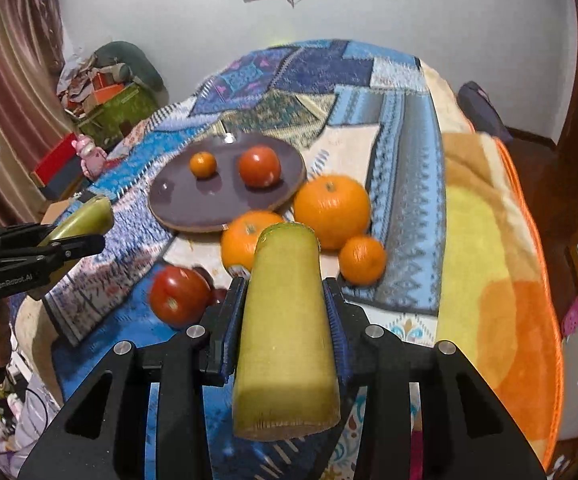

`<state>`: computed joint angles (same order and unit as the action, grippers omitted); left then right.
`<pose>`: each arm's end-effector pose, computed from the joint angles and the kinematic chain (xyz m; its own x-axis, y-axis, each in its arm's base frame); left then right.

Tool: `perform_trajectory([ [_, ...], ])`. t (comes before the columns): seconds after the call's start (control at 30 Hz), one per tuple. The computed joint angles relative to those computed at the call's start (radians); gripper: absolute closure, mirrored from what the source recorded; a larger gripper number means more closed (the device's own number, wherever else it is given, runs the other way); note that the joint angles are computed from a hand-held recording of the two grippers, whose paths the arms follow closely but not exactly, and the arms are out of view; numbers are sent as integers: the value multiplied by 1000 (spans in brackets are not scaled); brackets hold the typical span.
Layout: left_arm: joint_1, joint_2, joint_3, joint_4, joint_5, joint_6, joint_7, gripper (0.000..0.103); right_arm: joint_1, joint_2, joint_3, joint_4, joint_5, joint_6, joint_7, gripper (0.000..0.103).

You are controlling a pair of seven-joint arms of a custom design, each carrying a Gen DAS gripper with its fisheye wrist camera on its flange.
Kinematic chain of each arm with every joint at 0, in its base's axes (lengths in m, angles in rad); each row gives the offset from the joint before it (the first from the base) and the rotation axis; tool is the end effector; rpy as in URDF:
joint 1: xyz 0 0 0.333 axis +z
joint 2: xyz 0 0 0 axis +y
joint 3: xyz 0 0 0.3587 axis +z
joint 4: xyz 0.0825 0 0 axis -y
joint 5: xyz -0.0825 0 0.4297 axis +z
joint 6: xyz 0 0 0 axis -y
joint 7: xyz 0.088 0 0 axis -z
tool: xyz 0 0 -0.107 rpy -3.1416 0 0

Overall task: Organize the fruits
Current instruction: 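Lift and carry the corn cob and yellow cylinder over the purple plate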

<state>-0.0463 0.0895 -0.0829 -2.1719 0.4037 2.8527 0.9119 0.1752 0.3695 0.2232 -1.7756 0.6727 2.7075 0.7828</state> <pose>0.6201 -0.1010 0.4300 0.1550 -0.9852 0.0727 -0.7989 -0.1683 -0.5774 0.6959 0.2493 0.4277 0.6173 -0.7654 -0.1820 -0.6615 -0.3798 -0.6467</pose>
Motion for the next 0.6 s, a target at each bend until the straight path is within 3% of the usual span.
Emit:
perform_trajectory([
  [0.33,3,24,30,68,125,-8,-92,67,13,53,35,108,16,20,-43,68],
  [0.6,7,78,49,145,123,-8,-85,67,48,148,38,253,-49,-4,10,68],
])
